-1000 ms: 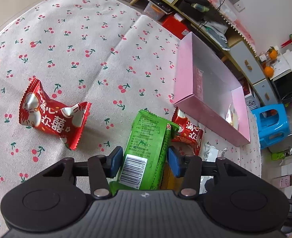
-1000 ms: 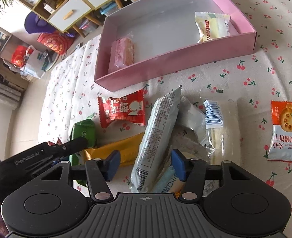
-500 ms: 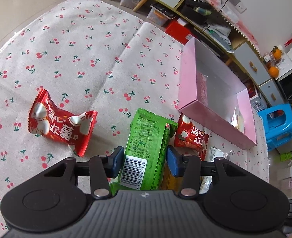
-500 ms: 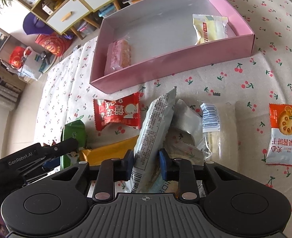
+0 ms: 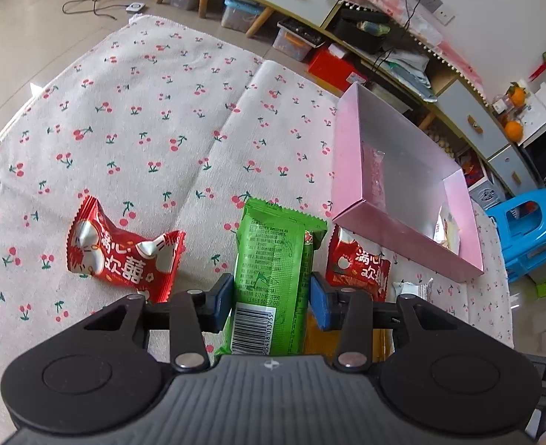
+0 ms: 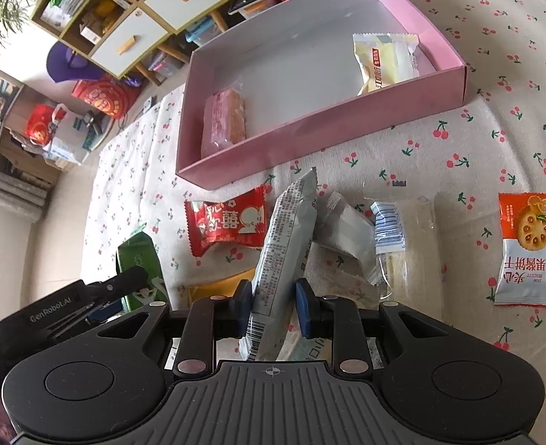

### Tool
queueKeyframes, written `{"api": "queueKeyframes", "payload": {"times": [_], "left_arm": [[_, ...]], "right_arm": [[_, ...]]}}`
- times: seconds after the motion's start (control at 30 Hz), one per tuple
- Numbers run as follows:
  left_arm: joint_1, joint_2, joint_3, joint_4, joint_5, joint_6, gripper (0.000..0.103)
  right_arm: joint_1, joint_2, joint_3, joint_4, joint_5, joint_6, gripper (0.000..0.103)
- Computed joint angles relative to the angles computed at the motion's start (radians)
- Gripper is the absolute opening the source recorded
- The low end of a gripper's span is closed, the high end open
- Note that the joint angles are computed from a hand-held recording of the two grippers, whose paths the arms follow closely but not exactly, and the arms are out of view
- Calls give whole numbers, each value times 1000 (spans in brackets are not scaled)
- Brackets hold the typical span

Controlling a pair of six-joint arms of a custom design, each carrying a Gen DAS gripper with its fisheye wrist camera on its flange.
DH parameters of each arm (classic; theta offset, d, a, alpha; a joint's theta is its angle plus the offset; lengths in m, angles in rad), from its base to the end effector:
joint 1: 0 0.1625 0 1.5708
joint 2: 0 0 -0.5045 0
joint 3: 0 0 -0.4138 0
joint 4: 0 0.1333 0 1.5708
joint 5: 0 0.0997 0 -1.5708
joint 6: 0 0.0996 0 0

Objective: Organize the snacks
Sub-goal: 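Grasp the green packet with the left tool while the right tool grasps the silver bar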

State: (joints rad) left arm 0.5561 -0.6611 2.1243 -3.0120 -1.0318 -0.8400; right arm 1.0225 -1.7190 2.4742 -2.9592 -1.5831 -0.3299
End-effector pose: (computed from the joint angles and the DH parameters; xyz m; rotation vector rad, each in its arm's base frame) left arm -0.3617 -0.4419 -0.0268 0.2474 2.7301 -0.5877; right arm -0.0781 -0.3813 0.3565 -0.3051 -2.7321 0.8080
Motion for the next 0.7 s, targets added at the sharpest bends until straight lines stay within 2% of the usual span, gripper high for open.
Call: {"api": "queueKeyframes", "payload": {"times": [0.23, 0.57, 0.7], "left_arm": [[-12, -1, -2, -18, 21, 24, 40], [-17, 9, -16, -42, 12, 48, 40], [-18, 17, -26, -38, 2, 50, 40]], "right_arm": [[-17, -27, -9, 36, 50, 9, 23], [-70, -76, -30, 127, 148, 23, 22], [-80, -86, -34, 137, 146, 26, 20]]}}
